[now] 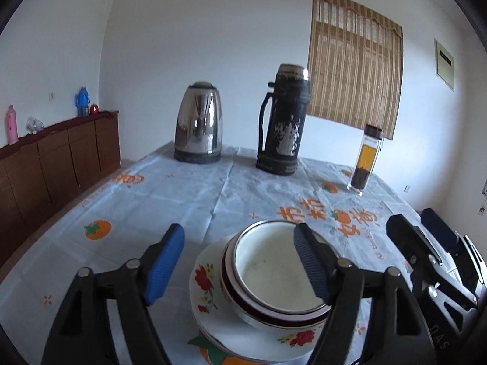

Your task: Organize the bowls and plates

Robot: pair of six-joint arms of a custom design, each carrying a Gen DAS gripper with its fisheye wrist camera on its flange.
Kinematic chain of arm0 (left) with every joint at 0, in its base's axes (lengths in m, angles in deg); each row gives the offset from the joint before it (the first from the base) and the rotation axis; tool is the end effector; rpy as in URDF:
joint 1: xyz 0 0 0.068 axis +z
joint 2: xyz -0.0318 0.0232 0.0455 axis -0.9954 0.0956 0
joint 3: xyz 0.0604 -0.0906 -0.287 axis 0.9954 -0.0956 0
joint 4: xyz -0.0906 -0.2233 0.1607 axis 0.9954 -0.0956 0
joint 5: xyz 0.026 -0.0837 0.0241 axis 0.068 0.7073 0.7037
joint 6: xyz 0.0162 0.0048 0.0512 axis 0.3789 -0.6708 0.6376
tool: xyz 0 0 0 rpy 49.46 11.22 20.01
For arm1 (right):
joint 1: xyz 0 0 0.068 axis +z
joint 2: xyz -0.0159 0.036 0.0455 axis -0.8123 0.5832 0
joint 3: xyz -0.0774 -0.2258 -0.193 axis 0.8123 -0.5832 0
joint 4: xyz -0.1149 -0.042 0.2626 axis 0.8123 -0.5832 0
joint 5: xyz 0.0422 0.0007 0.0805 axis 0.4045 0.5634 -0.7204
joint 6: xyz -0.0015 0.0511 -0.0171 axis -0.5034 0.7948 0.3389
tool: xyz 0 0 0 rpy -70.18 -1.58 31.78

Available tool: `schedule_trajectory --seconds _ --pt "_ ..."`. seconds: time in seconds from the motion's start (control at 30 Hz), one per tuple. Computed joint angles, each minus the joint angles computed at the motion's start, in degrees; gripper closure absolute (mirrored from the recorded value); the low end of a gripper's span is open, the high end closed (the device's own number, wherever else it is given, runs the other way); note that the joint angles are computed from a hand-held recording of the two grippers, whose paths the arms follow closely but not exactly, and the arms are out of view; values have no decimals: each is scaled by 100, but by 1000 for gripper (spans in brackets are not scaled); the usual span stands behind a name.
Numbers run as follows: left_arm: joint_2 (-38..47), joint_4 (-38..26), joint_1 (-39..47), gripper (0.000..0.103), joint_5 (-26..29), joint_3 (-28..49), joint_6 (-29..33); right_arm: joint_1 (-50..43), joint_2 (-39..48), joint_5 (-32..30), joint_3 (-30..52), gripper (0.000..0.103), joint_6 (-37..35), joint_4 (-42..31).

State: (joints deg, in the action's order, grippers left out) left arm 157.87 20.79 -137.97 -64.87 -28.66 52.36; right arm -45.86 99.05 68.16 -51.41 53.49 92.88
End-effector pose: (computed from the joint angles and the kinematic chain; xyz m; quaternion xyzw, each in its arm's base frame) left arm 0.1897 -0.2185 0.1728 0.0201 0.8371 -0.0858 0.5399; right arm 0.1875 0.0233 0.1652 -0.0054 0.7856 0.0047 0.6187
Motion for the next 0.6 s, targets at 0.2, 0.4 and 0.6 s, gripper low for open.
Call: schedule_trajectory --seconds 0.2,0.4,0.6 --pt "-147 581 -133 5 -401 -208 354 218 -384 402 -407 28 -336 770" --pt "-152 332 -3 4 -173 -135 162 90 -175 328 -220 28 -245 530" --pt "-105 309 -41 4 -227 -124 136 -16 -361 207 -230 28 -152 292"
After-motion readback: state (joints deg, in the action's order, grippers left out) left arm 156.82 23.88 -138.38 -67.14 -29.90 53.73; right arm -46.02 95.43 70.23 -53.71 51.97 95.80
